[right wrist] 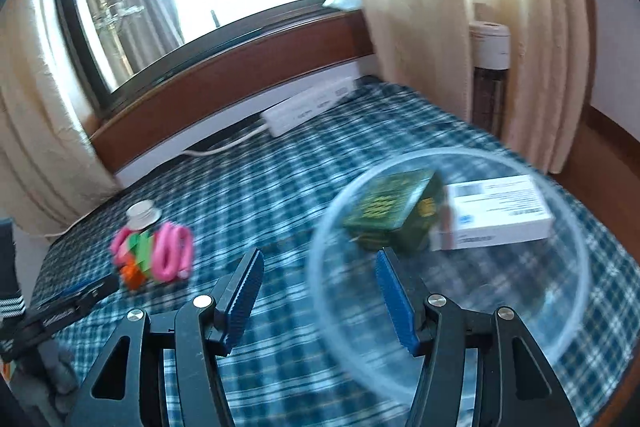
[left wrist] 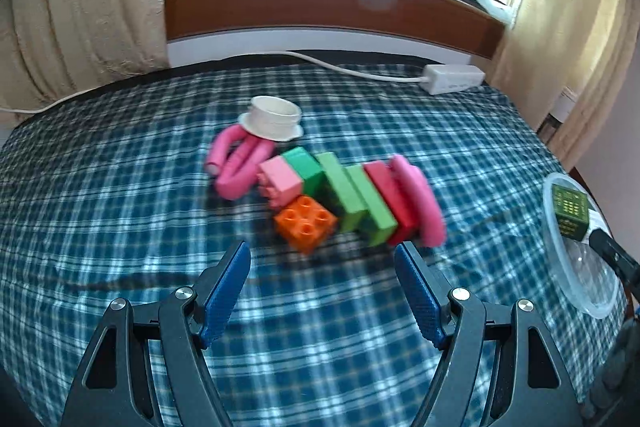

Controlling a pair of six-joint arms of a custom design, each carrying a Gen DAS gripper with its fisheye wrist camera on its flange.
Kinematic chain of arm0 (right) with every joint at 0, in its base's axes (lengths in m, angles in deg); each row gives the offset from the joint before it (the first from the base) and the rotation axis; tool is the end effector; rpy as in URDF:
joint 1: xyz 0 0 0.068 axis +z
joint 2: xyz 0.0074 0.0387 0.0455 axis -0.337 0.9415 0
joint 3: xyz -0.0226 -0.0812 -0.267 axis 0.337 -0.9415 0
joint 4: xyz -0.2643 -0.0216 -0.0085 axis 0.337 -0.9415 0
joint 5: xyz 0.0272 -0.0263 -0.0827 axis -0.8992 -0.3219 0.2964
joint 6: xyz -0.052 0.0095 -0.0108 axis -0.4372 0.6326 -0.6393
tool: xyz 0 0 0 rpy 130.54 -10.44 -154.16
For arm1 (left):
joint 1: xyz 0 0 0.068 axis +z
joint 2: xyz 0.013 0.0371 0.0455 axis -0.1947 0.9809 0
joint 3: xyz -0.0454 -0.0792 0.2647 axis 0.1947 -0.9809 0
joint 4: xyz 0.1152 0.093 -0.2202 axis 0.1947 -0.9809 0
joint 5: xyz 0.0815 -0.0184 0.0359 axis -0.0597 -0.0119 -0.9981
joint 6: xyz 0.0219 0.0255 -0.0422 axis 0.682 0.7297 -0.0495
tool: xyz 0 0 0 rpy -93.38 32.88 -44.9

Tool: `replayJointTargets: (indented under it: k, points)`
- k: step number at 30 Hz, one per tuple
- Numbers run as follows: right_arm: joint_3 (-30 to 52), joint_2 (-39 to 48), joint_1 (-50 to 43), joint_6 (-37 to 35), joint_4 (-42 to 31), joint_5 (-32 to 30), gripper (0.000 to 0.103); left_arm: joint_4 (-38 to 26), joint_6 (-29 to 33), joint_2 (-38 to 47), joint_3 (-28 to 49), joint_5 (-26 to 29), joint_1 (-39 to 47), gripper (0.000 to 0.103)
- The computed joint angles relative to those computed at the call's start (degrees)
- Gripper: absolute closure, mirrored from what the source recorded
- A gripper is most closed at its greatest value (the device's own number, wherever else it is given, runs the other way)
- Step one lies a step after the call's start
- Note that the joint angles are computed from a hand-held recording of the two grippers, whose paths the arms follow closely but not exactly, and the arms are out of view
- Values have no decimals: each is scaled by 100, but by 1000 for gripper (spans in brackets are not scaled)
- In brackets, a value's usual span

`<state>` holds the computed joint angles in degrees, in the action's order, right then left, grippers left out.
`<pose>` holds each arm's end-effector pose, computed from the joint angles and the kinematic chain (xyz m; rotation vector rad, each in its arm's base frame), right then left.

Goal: Organize objects
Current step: 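Move the left gripper to the orange brick and grasp it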

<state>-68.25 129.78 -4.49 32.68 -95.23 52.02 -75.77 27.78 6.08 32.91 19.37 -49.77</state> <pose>0.1700 0.0435 0.1794 0.2054 2.2815 0.2750 0.2179 -0.1610 0.1599 0.0349 2.4442 -0.1891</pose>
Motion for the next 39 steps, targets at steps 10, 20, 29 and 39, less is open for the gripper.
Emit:
replayJointTargets:
  k: [10,20,29,39]
  points:
    - [138,773,1018,336,419,188,41,145,303,630,151,281,611,27]
    - [346,1391,1291,341,751,87,41,135,376,1225,664,168,631,27]
    - [565,1907,1402,219,916,-60,41,262,356,1690,880,103,670,35]
    - [1219,2881,1494,108,1037,-332,41,213,444,1231,511,182,665,61]
